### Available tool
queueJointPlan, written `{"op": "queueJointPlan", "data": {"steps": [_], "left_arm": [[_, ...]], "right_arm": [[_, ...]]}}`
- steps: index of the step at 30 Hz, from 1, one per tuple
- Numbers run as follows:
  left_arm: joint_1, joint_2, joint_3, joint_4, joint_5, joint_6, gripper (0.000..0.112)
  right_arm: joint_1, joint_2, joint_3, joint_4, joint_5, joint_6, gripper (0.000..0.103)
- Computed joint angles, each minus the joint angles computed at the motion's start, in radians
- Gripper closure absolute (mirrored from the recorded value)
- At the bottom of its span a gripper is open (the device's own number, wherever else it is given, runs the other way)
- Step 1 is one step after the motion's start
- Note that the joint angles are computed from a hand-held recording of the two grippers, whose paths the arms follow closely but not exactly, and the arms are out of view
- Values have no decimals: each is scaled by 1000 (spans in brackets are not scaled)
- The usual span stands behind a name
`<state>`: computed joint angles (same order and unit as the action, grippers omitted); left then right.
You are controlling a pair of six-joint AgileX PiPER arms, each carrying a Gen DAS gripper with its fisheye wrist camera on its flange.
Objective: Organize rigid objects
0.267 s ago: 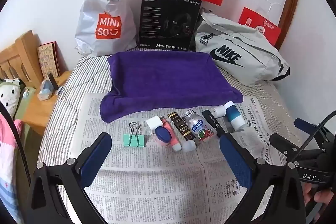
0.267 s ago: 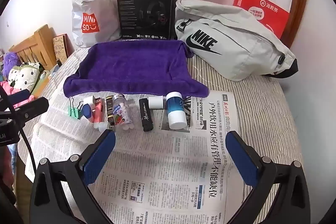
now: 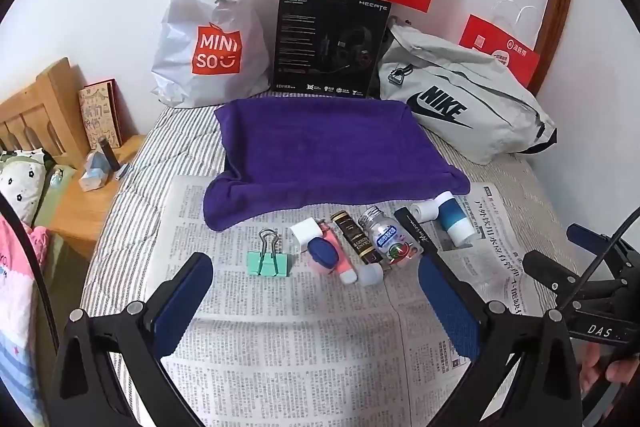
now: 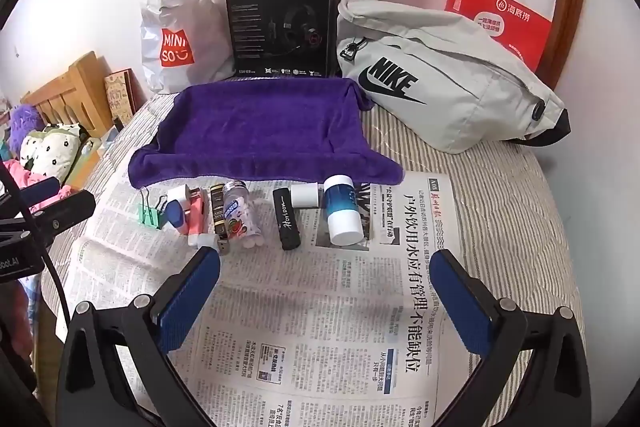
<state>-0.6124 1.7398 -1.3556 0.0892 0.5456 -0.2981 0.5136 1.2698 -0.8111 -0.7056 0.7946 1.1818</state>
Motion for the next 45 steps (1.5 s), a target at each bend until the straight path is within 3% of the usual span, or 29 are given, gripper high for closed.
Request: {"op": "queueJointPlan", "data": {"steps": [45], "left_arm": [[-25, -44, 26, 84, 24, -55, 9]], "right_arm": [[25, -42, 3, 14, 39, 8, 0]]}}
